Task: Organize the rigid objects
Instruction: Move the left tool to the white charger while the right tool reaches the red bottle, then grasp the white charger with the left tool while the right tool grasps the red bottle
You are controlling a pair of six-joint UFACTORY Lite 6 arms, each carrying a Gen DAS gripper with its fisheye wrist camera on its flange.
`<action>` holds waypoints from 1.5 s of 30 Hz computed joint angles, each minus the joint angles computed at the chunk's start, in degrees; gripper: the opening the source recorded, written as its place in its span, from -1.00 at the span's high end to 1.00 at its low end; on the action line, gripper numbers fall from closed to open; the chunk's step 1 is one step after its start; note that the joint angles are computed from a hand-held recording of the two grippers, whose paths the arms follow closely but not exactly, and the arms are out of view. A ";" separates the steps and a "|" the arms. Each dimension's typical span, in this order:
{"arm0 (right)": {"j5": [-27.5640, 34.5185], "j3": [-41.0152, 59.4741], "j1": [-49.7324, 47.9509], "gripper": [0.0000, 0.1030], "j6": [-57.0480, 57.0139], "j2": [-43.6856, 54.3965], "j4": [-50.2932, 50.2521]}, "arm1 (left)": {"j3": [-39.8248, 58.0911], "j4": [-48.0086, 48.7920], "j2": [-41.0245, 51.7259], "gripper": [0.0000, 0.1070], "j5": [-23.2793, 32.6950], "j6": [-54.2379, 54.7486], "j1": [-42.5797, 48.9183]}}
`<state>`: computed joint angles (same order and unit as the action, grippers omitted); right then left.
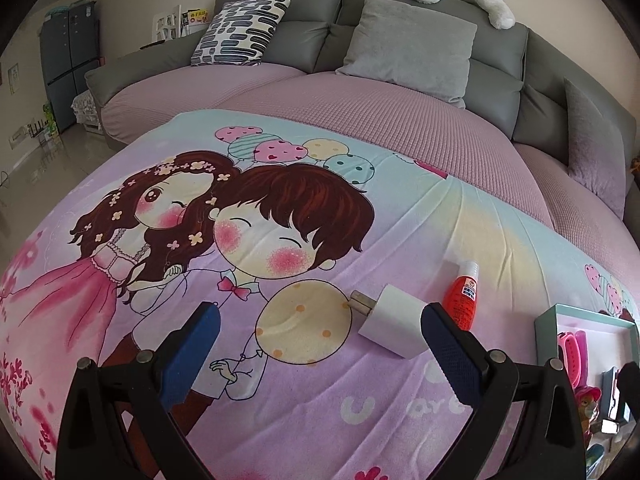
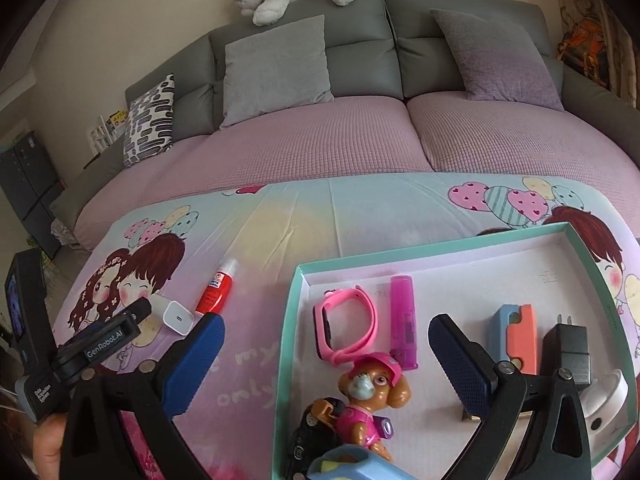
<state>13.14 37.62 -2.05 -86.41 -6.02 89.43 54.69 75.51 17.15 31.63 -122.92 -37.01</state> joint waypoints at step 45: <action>7.12 47.75 19.61 -0.19 63.51 45.91 -61.44 | 1.68 28.17 6.64 -0.13 -7.96 -19.49 2.14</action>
